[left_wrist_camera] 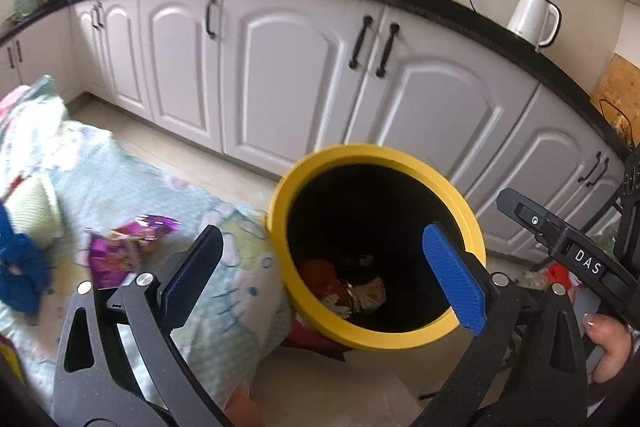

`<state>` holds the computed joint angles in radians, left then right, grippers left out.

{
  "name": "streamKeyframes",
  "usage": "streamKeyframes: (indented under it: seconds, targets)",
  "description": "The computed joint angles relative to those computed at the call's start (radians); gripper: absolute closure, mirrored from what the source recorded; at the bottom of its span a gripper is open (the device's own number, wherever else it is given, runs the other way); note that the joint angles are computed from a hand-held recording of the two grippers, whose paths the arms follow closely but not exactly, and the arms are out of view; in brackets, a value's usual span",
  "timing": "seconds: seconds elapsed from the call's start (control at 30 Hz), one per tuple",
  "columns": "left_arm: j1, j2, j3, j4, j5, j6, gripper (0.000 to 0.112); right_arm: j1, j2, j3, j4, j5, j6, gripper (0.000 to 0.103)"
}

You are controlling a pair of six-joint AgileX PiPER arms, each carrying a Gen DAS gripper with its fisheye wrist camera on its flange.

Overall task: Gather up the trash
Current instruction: 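Withdraw both open tools from the bin back toward the blanket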

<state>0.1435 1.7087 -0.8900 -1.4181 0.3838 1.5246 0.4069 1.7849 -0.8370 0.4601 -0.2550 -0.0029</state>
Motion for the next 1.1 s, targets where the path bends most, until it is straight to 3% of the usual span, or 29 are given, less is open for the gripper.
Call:
streamKeyframes:
  seconds: [0.47, 1.1]
  targets:
    - [0.169, -0.204, 0.145, -0.139, 0.021, 0.166, 0.020, 0.118, -0.060, -0.010, 0.205, -0.013, -0.247, 0.035]
    - [0.422, -0.289, 0.209, -0.197, 0.107, 0.282, 0.020, 0.289, -0.041, -0.104, 0.528, -0.016, -0.622, 0.030]
